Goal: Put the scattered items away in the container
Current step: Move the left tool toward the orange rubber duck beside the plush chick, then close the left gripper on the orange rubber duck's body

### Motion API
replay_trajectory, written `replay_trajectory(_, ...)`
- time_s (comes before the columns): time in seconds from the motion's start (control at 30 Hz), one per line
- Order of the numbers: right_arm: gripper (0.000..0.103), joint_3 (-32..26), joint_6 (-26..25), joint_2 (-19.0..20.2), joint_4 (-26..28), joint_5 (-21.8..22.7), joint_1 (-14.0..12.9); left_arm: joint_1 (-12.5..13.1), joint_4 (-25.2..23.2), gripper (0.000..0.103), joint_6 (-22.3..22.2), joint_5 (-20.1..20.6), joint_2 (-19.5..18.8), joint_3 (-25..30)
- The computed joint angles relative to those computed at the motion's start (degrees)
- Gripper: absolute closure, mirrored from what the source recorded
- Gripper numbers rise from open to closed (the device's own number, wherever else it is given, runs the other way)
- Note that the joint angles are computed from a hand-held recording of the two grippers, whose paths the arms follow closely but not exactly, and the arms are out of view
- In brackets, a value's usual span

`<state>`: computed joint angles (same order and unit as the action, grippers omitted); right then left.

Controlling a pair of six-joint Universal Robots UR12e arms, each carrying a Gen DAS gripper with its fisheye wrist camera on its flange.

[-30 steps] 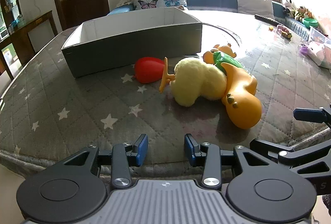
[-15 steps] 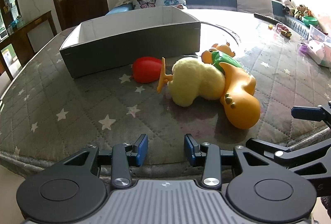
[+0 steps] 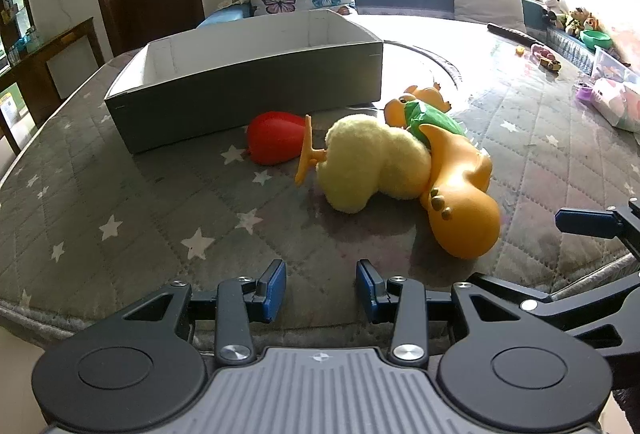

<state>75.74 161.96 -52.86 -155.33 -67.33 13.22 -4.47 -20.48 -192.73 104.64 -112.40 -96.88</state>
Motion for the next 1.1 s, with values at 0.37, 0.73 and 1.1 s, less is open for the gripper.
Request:
replay_trajectory(0.37,0.000,-0.4,0.2,0.2,0.2,0.0,0.1,0.2,-0.7,0.062,-0.1,-0.8,-0.3,0.6)
replay_trajectory(0.73,0.001,-1.2,0.4,0.6,0.3,0.8,0.0,0.5,-1.3,0.062,0.1,-1.7,-0.7,1.5)
replay_trajectory(1.1,0.004,-1.9,0.9,0.9,0.5,2.6,-0.1,1.3,-2.0,0.062,-0.2,-3.6,-0.9,2.1)
